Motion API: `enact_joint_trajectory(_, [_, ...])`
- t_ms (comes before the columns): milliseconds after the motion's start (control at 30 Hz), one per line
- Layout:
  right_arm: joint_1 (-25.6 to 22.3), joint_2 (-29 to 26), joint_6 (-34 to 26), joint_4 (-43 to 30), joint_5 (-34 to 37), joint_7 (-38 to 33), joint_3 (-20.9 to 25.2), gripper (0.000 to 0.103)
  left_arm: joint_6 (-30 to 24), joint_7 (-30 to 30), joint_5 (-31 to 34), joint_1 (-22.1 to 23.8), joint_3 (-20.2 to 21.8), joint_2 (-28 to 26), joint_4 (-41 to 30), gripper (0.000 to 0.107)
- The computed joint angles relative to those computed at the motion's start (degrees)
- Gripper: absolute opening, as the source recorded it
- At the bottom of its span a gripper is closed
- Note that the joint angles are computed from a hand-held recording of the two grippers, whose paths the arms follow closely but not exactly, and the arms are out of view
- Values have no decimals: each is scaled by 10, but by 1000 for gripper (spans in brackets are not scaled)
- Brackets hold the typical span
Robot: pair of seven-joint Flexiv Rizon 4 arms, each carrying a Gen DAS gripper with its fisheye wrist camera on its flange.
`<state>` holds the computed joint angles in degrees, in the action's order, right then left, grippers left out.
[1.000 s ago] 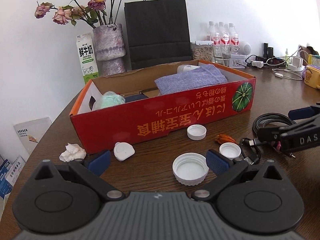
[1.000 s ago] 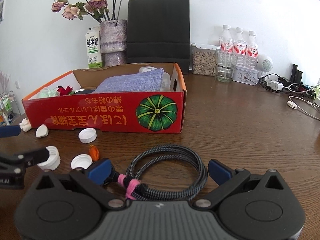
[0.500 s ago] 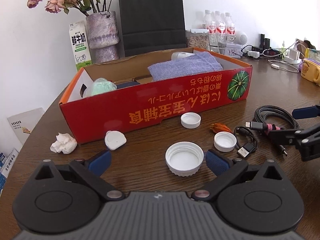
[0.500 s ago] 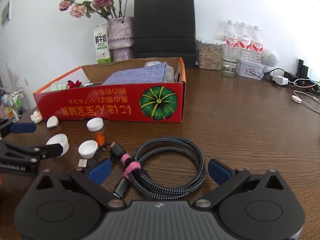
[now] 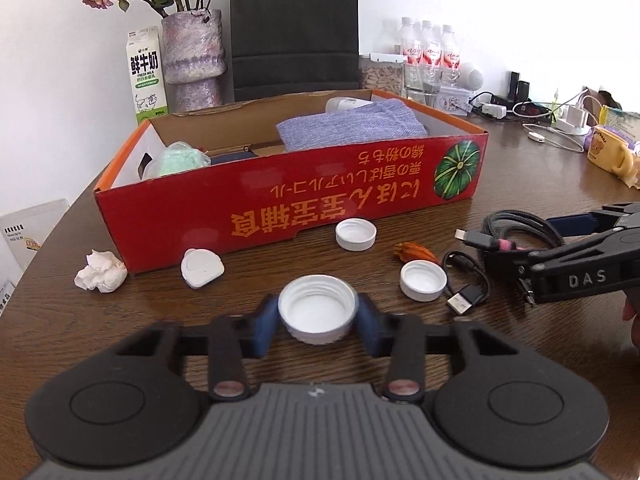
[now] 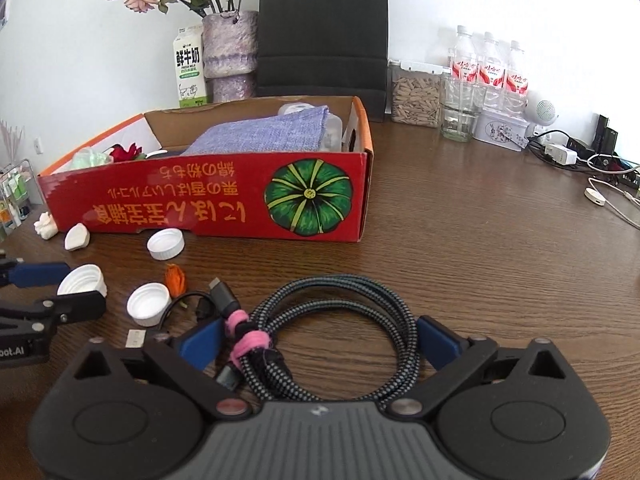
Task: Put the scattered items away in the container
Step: 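Grasp the large white cap with left while right grasps the black braided cable, then carry the large white cap with left while right carries the braided cable over the box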
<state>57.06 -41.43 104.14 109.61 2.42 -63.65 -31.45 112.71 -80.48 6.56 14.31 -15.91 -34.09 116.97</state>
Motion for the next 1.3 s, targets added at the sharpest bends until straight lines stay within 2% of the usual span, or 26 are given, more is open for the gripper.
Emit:
enact_joint_trajectory(133, [-4,2,13,2,8,-3,8,93,1,-8,-6,-2,1,2,3,41])
enact_joint_trajectory(500, [9,2,47,8,54,-19,12,92,15,-33,-45,-46,50,7,7,41])
enact_joint_trajectory(700, [61,-23,86,4,109,-52,-33,92,55,-45,-53,-67,75,5,14,41])
enact_joint_trajectory(767, [57,-17,89,-3,117,-66,-22,92,87,-51,-48,-71,82,2,16,41])
enact_joint_trajectory(933, [60,-16,96,-29,141,-97,-19,92,106,-68,-46,-72,87,6,12,41])
enact_joint_trajectory(1300, [81,-62,86,-138,181,-117,-69,92,131,-74,-95,-100,119,5,-45,41])
